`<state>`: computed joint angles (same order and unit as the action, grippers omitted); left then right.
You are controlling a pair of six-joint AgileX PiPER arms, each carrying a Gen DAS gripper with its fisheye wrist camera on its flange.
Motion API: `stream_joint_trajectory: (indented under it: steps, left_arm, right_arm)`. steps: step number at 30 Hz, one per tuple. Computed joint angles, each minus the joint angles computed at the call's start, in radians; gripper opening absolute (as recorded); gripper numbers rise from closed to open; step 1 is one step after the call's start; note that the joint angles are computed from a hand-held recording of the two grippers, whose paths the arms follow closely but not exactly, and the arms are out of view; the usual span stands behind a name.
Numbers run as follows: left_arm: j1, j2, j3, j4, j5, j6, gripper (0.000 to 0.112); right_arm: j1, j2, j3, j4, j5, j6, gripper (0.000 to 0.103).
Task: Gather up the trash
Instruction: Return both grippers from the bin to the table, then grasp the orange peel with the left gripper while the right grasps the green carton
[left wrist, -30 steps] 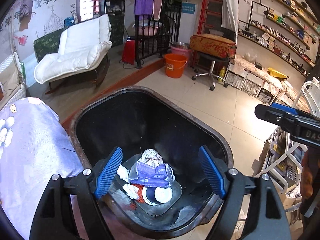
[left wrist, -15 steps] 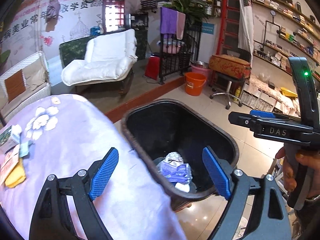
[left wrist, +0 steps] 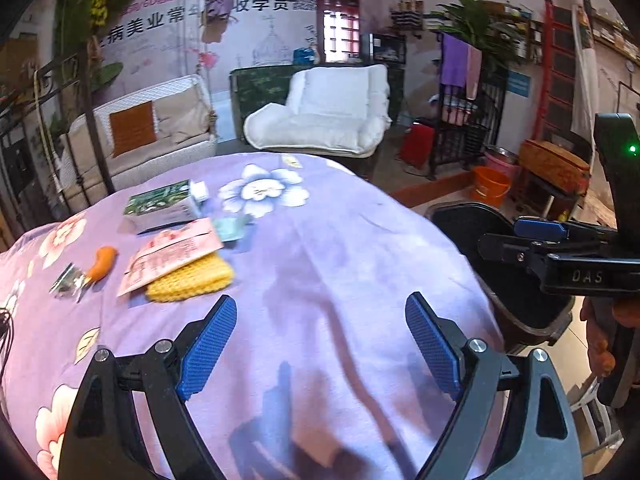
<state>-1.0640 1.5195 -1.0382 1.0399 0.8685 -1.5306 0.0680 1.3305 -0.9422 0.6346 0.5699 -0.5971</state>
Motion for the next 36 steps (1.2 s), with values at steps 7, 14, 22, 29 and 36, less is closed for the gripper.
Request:
stream_joint_trajectory:
  steps: [7, 14, 22, 29, 36]
  left_arm:
    - [0.123, -0.221, 0.207, -0.051, 0.019, -0.003, 0.086]
    - [0.381, -0.37, 0.295, -0.15, -0.059, 0.177, 0.076]
    - [0.808, -0.27, 0.212, -0.504, -0.308, 0.704, 0.063]
    - [0.993, -0.023, 0.009, -0.764, -0.365, 1.11, 0.059]
    - [1.036, 0.154, -0.146, -0.846, -0.305, 1.236, 0.046]
  right_arm:
    - [0.248, 0.108, -0.128, -0.126, -0.024, 0.142, 0.086]
    - [0.389, 0.282, -0.352, -0.22, 0.026, 0.193, 0.086]
    - [0.437, 0.487, -0.65, -0.289, 0.131, 0.215, 0.086]
    - [0.437, 0.588, -0.79, -0.308, 0.177, 0.234, 0.086]
    - [0.434, 0.652, -0.882, -0.321, 0.221, 0.248, 0.086]
